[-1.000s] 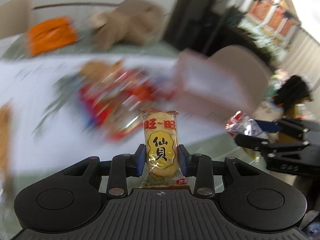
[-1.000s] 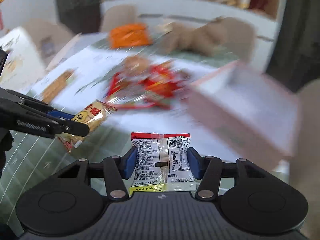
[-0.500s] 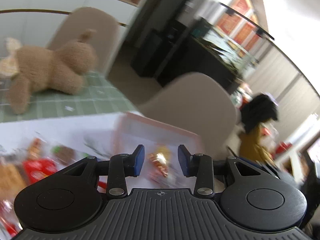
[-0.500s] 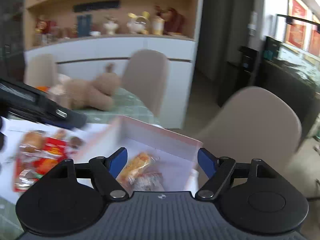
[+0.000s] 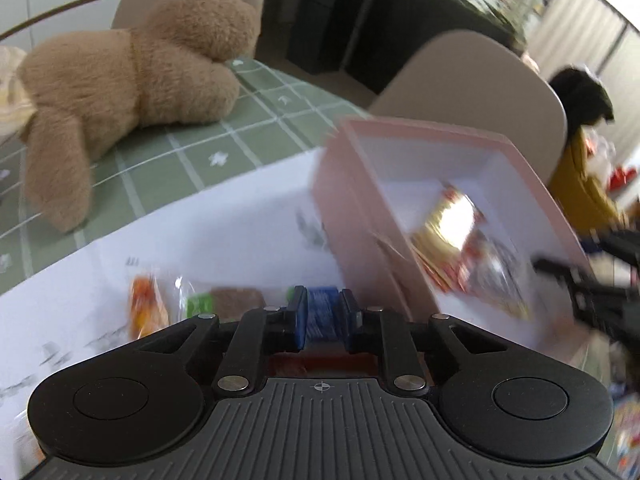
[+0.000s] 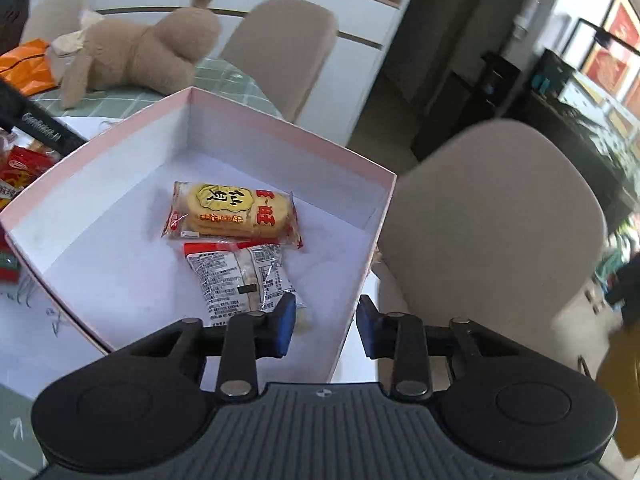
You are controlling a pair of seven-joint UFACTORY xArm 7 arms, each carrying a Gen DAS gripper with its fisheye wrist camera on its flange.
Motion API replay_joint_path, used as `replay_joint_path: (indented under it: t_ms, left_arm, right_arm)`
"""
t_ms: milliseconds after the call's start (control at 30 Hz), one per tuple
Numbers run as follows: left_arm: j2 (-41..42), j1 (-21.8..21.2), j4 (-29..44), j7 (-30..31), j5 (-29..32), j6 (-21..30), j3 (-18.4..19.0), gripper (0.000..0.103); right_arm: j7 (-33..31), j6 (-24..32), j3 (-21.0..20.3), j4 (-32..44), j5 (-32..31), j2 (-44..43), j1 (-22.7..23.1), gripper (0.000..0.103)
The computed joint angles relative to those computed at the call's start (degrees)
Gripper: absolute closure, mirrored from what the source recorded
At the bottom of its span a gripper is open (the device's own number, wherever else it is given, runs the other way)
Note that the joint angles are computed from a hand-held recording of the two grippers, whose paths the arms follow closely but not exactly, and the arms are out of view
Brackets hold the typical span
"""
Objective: Organize snacks
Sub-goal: 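Carry both snacks to the pink box and open both tools inside, then grasp the small orange sausage stick with the left tool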
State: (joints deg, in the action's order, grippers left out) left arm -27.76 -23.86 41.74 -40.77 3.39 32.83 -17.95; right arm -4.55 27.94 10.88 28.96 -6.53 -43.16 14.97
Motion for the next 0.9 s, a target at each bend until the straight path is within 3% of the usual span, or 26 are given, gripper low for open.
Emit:
replay_joint_path:
  t_ms: [133,300,400,467,567,700,833,900]
  left_arm:
    - [-11.7,-1.5,-7.3,-3.7,-3.2,3.8,0.6,0.091]
    - [-29.0,-4.9,-16.3,-14.2,-8.7,10.5,-2.6,0.094]
    - [-35.1,-6.6,-16.7,-21.1,-10.1,17.1,-6.4,0.094]
    - [-36.0,-6.9,-15.8,-24.2,-9.9,20.1,-8.7,0.093]
    - [-37.6,-7.6,-14.6,-28.3,-9.7,22.7,-10.8,0.091]
    - [-38.4,-3.6,-11.3,-29.5,-4.4,23.0,-11.9,0.082]
    - [-29.3,2.8,-6.9,-21.2,2.7,16.4,-8.5,0.082]
    - [-21.8,5.3,-3.9,-16.4,4.5,14.7,-6.3,0.081]
  right_arm:
    - [-1.8,-2.4,0.6,1.2,1.0,2.5,3.7,0.073]
    - [-5.8,-3.2,-0.6,0.9,4.6,2.6,11.3,0.074]
    - [-6.6,0.3,-0.9,0.5,6.9,0.3,13.3,0.078]
    - [-4.4,1.2,0.8,0.1,6.5,-0.9,11.2,0.077]
    - [-4.0,4.0,-0.4,-1.6,7.1,-4.6,10.6,0.077]
    - [-2.3,5.7,1.5,-2.0,5.2,-6.8,8.1,0.072]
    - [-2.0,6.0,-0.2,-2.2,6.3,-10.9,9.0,0.044]
    - [-2.5,6.4,-1.6,-2.3,7.7,-13.2,10.2,0.043]
